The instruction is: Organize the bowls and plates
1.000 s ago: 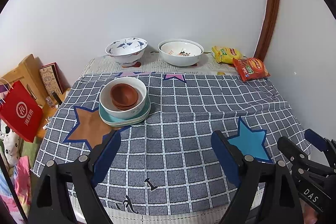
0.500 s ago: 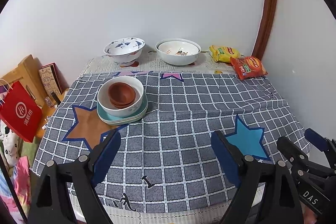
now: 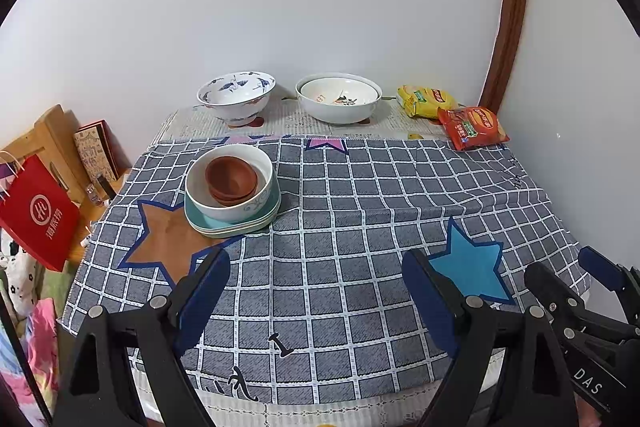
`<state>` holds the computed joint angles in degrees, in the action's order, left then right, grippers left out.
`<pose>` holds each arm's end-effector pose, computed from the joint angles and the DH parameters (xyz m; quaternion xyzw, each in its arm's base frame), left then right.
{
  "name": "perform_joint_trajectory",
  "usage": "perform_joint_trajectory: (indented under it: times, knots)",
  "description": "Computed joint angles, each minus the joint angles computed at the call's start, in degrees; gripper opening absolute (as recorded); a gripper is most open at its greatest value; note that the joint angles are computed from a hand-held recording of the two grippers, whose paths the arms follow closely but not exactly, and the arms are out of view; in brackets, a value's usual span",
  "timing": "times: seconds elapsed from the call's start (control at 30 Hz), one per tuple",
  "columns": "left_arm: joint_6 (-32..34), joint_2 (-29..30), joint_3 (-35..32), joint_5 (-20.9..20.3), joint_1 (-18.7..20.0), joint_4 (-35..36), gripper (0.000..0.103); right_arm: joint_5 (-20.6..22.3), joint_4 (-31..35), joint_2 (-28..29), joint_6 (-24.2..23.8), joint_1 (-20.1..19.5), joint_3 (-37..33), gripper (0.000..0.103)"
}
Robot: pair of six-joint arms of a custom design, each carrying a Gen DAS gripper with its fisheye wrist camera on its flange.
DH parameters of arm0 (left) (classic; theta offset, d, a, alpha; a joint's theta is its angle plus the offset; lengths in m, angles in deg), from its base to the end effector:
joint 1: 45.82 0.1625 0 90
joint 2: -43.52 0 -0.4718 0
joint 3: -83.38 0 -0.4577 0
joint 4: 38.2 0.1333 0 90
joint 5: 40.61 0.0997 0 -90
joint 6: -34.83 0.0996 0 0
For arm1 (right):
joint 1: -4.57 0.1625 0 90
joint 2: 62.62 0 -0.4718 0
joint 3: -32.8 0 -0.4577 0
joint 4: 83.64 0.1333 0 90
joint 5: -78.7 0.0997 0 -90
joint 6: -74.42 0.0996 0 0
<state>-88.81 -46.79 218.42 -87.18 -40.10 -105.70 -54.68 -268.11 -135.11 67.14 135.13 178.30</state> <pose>-0.2729 -0.2301 0.1923 -0.0677 0.7975 -0.4231 0.4248 0.3061 -0.2579 0.1438 0.3073 -0.8624 0.2697 0.2984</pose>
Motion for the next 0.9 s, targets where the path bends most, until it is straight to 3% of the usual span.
perform_joint_trajectory:
  times: [0.9]
  knots:
    - [-1.0,0.5,-0.4,-0.1,-0.4,0.6,0.087,-0.1,-0.4,-0.7,0.3,0.8,0.4,0.082]
